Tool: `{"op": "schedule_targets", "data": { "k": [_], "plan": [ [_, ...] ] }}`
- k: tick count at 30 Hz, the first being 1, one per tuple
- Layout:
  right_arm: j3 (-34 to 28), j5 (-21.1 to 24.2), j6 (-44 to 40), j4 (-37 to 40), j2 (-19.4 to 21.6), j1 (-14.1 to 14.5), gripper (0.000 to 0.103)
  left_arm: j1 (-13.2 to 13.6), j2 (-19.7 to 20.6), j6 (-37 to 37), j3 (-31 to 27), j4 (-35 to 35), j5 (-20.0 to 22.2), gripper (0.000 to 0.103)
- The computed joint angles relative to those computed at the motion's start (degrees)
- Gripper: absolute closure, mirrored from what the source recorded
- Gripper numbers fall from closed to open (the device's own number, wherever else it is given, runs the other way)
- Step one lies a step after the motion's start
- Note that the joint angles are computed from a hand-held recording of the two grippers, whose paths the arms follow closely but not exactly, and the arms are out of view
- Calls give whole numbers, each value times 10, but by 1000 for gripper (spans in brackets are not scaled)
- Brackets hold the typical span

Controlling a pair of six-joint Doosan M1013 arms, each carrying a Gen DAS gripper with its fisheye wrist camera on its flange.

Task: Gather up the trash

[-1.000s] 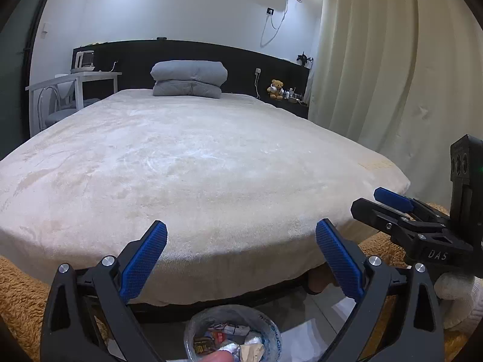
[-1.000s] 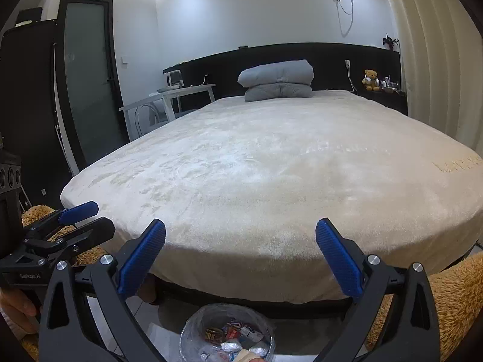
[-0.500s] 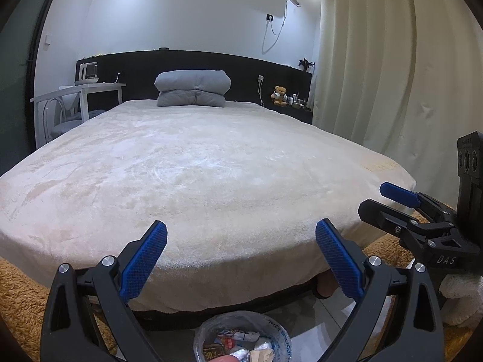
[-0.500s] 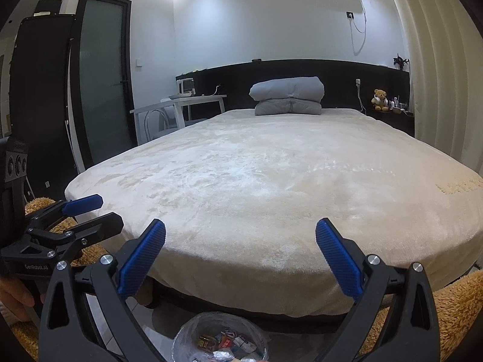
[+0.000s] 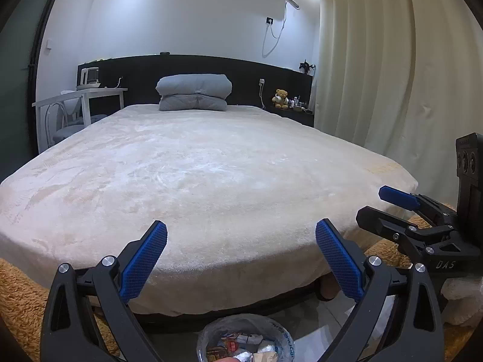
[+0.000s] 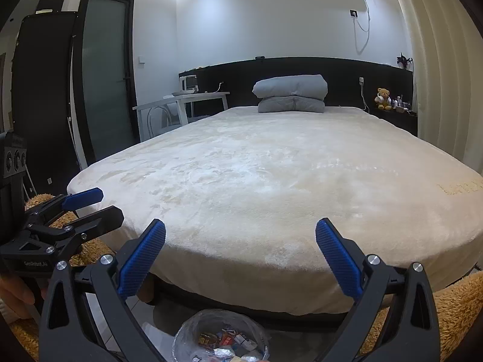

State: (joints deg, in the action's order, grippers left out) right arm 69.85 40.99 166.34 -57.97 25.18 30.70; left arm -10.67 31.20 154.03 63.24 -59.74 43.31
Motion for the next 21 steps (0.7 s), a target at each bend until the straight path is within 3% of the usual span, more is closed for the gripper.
{"op": "schedule_targets", "data": {
  "k": [21],
  "plan": [
    [-1, 0, -3, 3, 1, 0, 5, -1, -4, 2, 6, 3, -8, 6]
  ]
}}
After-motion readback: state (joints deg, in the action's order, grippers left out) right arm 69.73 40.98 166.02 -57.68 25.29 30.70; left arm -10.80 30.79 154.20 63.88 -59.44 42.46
